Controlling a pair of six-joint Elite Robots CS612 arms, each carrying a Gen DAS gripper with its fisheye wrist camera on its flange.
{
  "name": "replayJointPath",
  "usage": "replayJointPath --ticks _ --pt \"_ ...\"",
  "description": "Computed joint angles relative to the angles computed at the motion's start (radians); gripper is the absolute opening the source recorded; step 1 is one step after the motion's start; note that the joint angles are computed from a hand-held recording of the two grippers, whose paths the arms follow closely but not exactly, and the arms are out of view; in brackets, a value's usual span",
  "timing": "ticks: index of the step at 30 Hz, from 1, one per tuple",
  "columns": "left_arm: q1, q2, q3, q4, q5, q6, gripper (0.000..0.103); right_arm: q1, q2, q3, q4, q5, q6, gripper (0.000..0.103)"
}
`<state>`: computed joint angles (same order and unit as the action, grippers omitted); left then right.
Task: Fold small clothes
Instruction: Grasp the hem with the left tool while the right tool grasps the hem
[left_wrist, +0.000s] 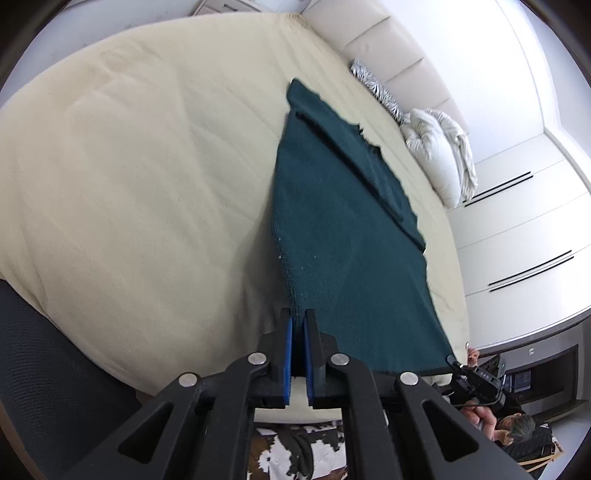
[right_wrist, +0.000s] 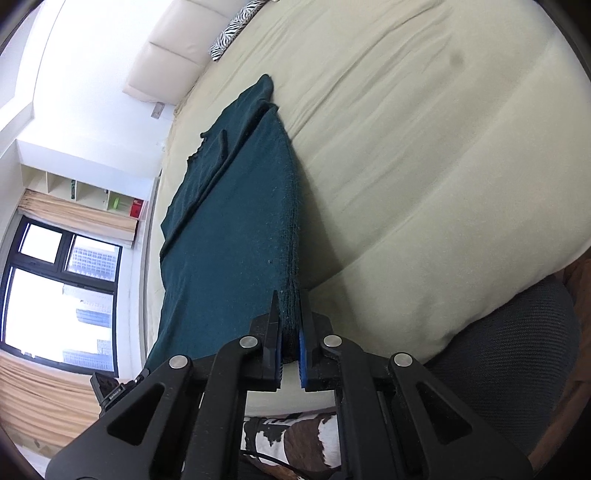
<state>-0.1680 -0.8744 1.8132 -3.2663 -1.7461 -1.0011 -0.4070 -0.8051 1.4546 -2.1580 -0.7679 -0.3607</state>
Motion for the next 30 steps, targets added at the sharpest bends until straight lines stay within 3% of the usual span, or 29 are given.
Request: replayJointPath --ticks 2,6,13,19,24,30 --pt "-0.001 0.007 -0.01 0.033 -0.015 0.003 0.006 0.005 -0.001 -0.001 0.013 -0.017 -0.014 0.005" --pt "0.003 0.014 -0.015 0.012 -0.028 -0.013 0.006 0.007 -0.002 0.0 0.008 0.0 -0.008 0.005" --pt "0.024 0.029 -0.051 -0.088 -0.041 -0.024 0.006 0.022 0.002 -0.031 0.001 0.087 -0.023 0.005" --pt "0.053 0.07 -0.148 -0.149 -0.071 -0.046 0.006 0.054 0.039 -0.118 -0.04 0.141 0.031 0.005" --pt "0.078 0.112 -0.261 -0.139 -0.049 -0.029 0.006 0.093 0.104 -0.248 -0.106 0.158 0.117 0.005" --pt "0.115 0.197 -0.431 -0.086 -0.053 -0.064 0.006 0.143 0.233 -0.482 -0.151 0.14 0.273 0.005"
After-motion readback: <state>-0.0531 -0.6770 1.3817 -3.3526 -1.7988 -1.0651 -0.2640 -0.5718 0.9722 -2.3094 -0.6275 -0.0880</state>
